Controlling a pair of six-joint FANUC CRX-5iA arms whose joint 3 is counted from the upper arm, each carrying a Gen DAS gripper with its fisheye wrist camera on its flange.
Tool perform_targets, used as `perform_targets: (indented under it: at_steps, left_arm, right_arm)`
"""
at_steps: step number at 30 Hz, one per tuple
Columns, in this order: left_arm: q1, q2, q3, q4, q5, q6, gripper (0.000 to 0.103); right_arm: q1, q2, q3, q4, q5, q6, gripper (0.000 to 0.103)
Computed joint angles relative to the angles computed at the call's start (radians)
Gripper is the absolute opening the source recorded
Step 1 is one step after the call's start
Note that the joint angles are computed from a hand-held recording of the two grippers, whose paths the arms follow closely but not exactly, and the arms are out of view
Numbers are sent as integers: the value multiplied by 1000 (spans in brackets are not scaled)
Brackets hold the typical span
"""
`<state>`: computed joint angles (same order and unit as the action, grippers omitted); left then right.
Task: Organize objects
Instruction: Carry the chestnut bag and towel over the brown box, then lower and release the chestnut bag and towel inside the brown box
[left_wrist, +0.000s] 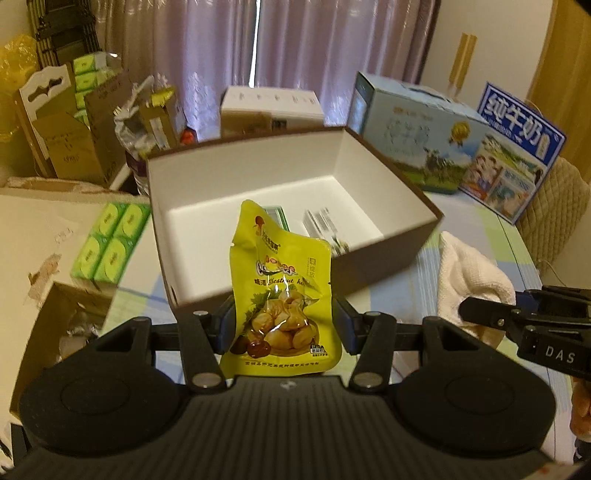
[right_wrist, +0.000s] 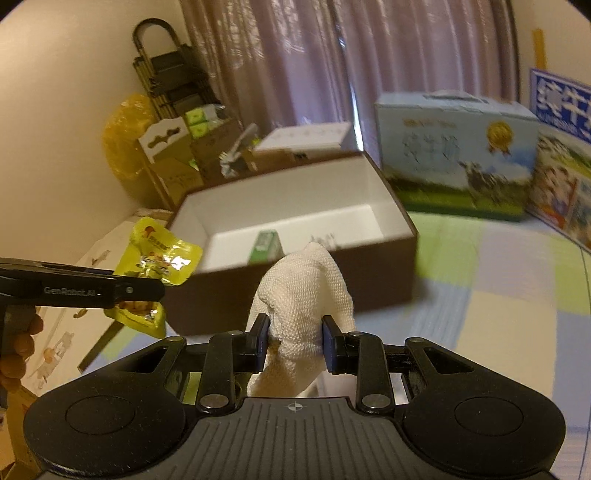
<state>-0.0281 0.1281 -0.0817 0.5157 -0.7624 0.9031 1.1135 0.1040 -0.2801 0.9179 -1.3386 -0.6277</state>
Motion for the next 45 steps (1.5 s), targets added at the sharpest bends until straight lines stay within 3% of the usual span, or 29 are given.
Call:
perform_targets:
  at_steps: [16,26,42,45]
  left_arm:
    - [-17,175,242,-84,19,131,49]
    - [-29,303,414,-195,-59,234,49]
    - [-36,388,504,-237,-125,271,49]
    - [-38,393,508,-243,-133,276,49]
  right_arm:
    - [-206,-3,14,108,103,248,26]
    - [-331,4,19,7,170,404,26]
    - [-412,35,23,-170,232,533,27]
    - [-417,43,27,-181,231,549,34]
